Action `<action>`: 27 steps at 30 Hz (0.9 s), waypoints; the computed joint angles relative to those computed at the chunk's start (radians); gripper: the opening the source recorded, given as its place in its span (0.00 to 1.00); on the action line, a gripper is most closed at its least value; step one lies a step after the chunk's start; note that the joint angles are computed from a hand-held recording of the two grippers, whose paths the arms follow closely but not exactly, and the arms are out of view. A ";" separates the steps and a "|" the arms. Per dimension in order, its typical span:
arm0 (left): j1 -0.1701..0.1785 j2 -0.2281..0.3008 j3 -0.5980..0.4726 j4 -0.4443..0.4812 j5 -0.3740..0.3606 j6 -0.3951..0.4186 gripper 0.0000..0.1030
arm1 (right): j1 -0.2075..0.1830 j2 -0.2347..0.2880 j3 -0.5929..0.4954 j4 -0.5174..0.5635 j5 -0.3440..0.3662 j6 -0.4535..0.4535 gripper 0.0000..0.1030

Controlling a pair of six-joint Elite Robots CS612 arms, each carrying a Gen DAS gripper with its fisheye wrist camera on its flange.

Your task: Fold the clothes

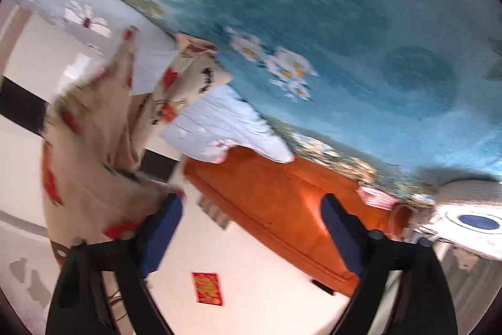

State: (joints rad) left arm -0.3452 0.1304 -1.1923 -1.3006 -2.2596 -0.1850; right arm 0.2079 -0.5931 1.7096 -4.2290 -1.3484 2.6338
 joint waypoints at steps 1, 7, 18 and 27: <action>0.001 0.002 -0.001 0.007 0.004 -0.019 0.11 | 0.000 0.006 -0.014 0.000 -0.031 0.024 0.91; 0.023 0.023 -0.014 0.034 0.044 -0.100 0.11 | -0.020 0.019 -0.074 -0.068 -0.206 0.044 0.91; 0.040 0.072 -0.078 0.238 0.028 -0.042 0.11 | -0.082 0.014 -0.095 0.033 -0.081 -0.048 0.91; 0.074 0.076 -0.104 0.375 0.114 0.058 0.11 | -0.093 0.062 -0.189 0.238 0.326 -0.135 0.39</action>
State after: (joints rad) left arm -0.2708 0.2062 -1.2967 -0.9255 -2.1452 -0.1268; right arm 0.1147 -0.5315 1.5210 -3.9912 -1.0221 2.4987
